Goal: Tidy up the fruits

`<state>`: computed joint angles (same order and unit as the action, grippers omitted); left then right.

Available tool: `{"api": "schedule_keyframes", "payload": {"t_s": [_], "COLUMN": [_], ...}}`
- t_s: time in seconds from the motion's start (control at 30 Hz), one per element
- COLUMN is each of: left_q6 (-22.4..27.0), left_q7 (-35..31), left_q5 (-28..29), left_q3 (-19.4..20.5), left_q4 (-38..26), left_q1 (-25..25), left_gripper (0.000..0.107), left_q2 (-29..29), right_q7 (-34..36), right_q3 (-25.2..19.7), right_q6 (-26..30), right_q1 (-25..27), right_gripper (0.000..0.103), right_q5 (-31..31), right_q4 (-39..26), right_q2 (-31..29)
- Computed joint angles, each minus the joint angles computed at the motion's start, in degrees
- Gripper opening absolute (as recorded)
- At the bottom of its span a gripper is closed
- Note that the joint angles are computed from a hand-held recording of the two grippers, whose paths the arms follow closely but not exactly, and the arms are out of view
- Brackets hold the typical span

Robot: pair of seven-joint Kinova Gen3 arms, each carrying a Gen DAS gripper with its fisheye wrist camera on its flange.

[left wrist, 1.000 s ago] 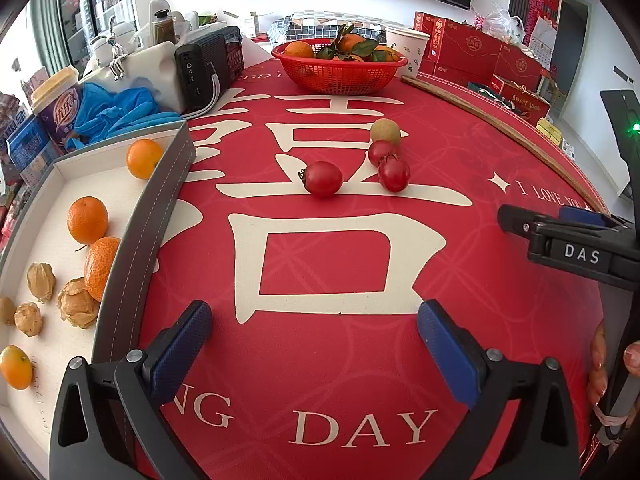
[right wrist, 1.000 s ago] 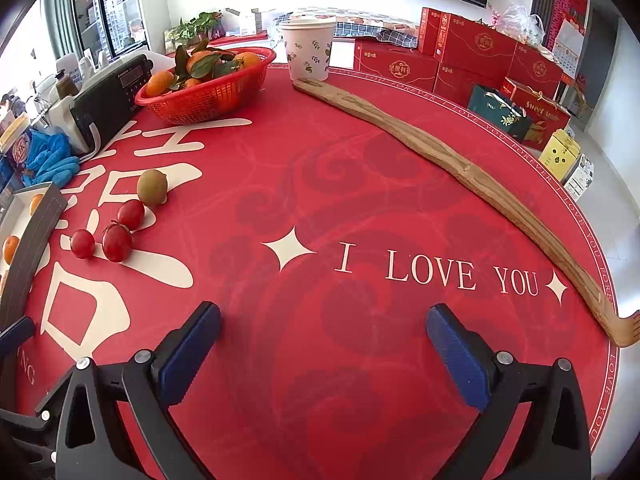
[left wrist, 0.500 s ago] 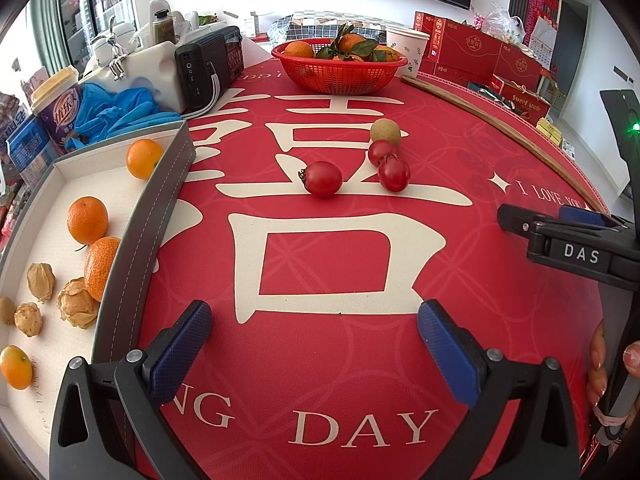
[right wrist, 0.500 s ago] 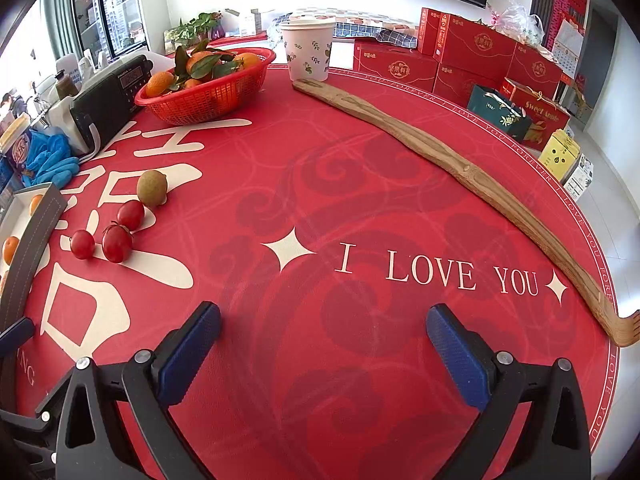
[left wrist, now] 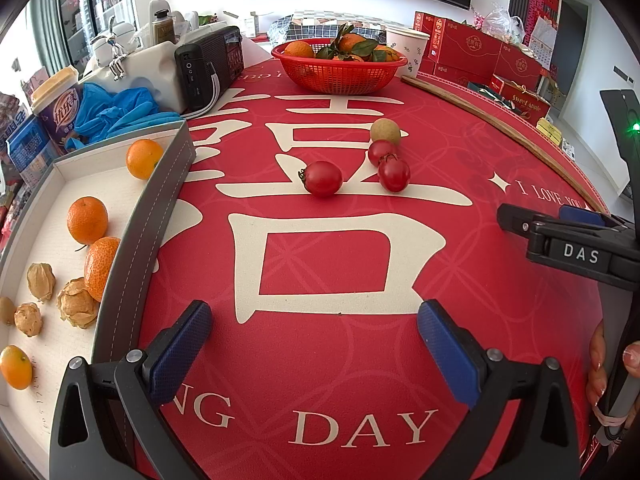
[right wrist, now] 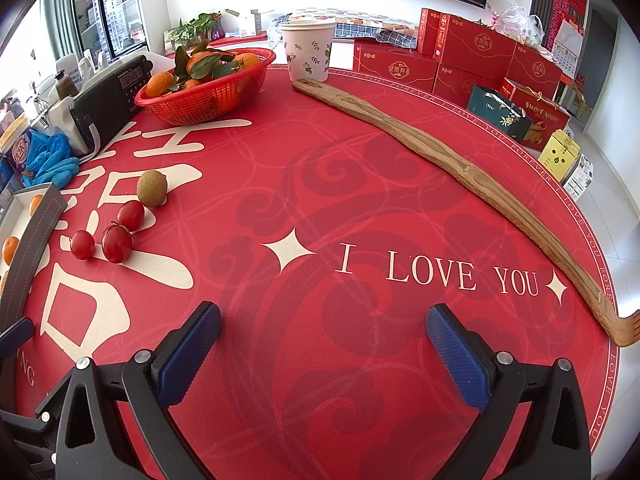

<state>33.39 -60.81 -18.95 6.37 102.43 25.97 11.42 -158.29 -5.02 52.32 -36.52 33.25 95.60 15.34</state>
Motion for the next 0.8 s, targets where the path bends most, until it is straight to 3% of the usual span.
{"api": "schedule_keyframes", "payload": {"t_s": [0.47, 0.63, 0.8], "left_q6": [-0.13, 2.62, 6.22], "left_q7": [-0.67, -5.82, -5.45], "left_q5": [0.31, 5.55, 2.38], "left_q3": [0.01, 1.93, -0.58], "left_q4": [-0.61, -4.81, -11.53], "left_q1": [-0.2, -3.39, -0.35], "left_gripper": [0.102, 0.095, 0.084], "left_q2": [0.63, 1.99, 6.39], "right_q7": [-0.07, 0.51, 1.79], "right_q3": [-0.01, -0.13, -0.32], "right_q6": [0.01, -0.02, 0.26], "right_q1": [-0.06, 0.14, 0.5], "right_gripper": [0.103, 0.103, 0.103], "right_q5": [0.04, -0.32, -1.2], "right_q4": [0.0, -0.01, -0.26], "right_q2": [0.05, -0.09, -0.32]}}
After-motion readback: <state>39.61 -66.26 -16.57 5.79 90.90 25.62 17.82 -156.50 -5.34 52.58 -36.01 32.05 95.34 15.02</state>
